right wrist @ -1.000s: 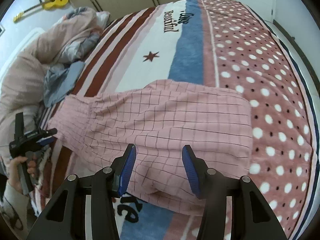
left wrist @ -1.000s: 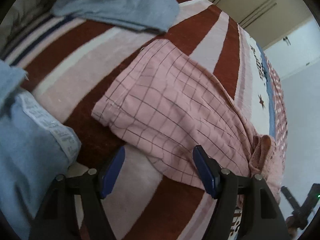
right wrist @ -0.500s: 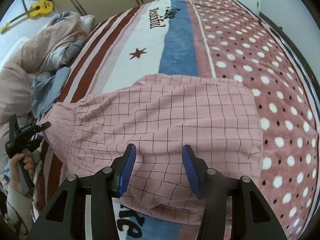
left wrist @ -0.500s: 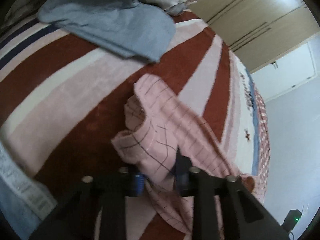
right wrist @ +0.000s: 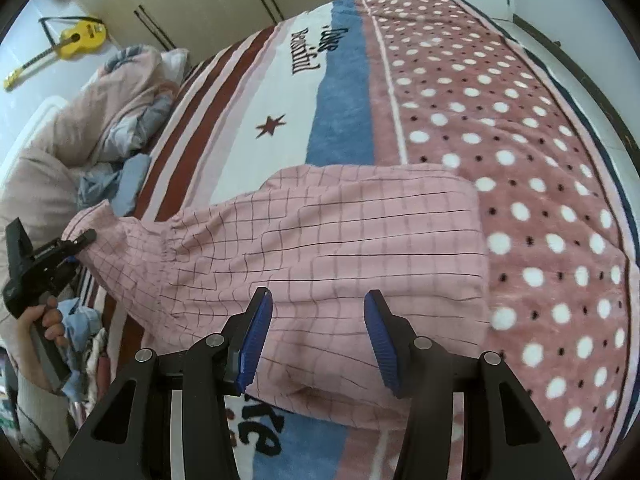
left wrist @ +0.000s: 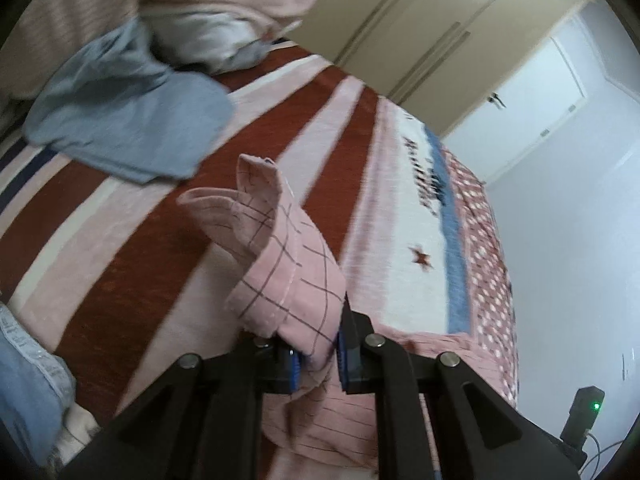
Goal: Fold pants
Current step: 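Grasp the folded waistband with the left tool and lift it, then fold the held waistband over onto the pants with the left tool and release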
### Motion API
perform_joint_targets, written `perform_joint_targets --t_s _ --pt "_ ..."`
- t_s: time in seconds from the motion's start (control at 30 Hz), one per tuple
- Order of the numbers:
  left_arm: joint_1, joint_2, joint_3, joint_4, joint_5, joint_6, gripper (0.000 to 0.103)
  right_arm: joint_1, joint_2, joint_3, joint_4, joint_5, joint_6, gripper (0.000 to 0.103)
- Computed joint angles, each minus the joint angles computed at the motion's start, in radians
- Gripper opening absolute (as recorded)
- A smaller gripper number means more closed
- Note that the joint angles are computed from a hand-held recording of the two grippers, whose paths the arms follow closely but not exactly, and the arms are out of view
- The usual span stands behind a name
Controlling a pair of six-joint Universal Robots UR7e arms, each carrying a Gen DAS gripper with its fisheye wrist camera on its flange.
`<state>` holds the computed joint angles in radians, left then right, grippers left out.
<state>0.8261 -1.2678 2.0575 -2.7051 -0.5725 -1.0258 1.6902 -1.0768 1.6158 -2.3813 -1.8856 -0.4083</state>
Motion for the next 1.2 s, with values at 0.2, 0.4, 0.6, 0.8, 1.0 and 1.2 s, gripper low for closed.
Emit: perform_joint_targets --t_s 0.2,0.4,0.6,0.8,1.0,1.2 --pt "-0.036 0.102 -0.12 -0.049 -0.059 0.143 0.01 -0.024 -0.05 -0.015 0.03 0.029 0.011 0.044" --pt "-0.05 0.243 -0.275 -0.063 -0.174 0.267 0.01 -0.059 -0.095 -0.029 0.052 0.07 0.025 0.044" --pt "-0.052 0.389 -0.432 0.008 -0.287 0.332 0.01 -0.096 -0.136 -0.043 0.069 0.084 0.029 0.044" --pt "-0.037 0.507 -0.545 0.144 -0.345 0.32 0.01 -0.146 -0.168 -0.068 0.063 0.116 0.009 0.044" --pt "-0.028 0.54 -0.547 0.205 -0.37 0.267 0.012 -0.203 -0.199 -0.046 0.072 0.123 0.014 0.044" --pt "-0.037 0.526 -0.537 0.229 -0.394 0.257 0.039 -0.218 -0.204 -0.037 0.099 0.116 0.022 0.044"
